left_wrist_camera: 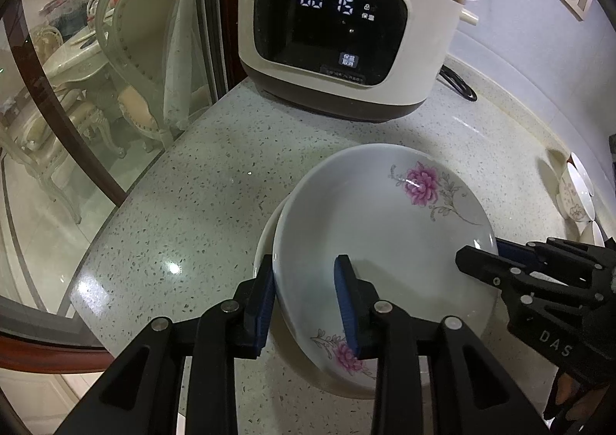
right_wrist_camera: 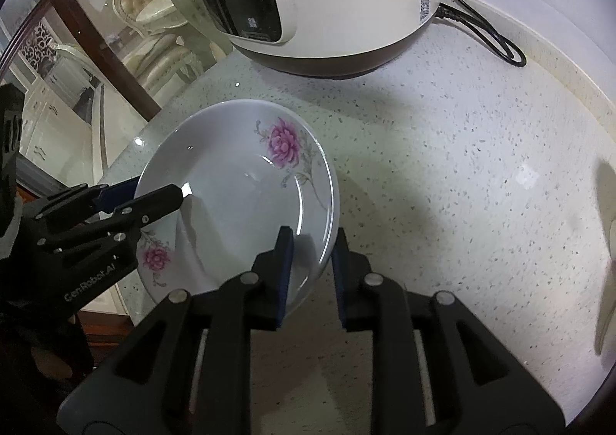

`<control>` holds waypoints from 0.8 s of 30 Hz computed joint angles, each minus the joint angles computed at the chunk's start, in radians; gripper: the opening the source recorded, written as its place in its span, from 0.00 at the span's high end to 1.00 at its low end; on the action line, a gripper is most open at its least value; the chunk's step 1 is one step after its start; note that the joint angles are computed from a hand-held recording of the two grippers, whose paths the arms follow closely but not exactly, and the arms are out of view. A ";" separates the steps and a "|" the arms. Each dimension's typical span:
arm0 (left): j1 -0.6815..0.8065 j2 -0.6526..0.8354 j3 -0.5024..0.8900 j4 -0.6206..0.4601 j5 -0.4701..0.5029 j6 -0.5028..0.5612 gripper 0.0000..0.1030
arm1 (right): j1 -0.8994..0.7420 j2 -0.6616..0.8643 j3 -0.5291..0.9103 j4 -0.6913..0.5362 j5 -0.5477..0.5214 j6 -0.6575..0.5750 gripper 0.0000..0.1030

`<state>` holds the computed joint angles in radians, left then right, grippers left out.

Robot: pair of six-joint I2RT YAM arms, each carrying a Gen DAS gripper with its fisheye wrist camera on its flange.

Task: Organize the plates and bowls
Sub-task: 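Lower the plate onto the stacked plates with both tools, then open both tools to release the plate and withdraw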

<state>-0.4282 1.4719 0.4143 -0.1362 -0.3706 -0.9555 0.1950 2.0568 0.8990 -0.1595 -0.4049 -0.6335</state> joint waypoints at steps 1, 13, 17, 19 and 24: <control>-0.002 -0.006 -0.001 -0.003 -0.005 -0.004 0.69 | 0.006 -0.008 -0.011 0.016 0.011 -0.002 0.75; -0.061 -0.007 0.039 -0.093 -0.091 -0.015 0.50 | 0.041 0.005 -0.018 0.065 0.081 -0.016 0.57; -0.044 -0.015 0.032 -0.087 -0.077 -0.014 0.50 | 0.027 0.005 -0.009 0.060 0.073 -0.005 0.57; -0.041 -0.019 0.033 -0.089 -0.079 -0.007 0.49 | 0.020 0.002 -0.006 0.055 0.066 0.002 0.53; -0.036 -0.005 0.039 -0.076 -0.075 0.009 0.46 | 0.001 0.000 0.000 0.047 0.053 0.004 0.43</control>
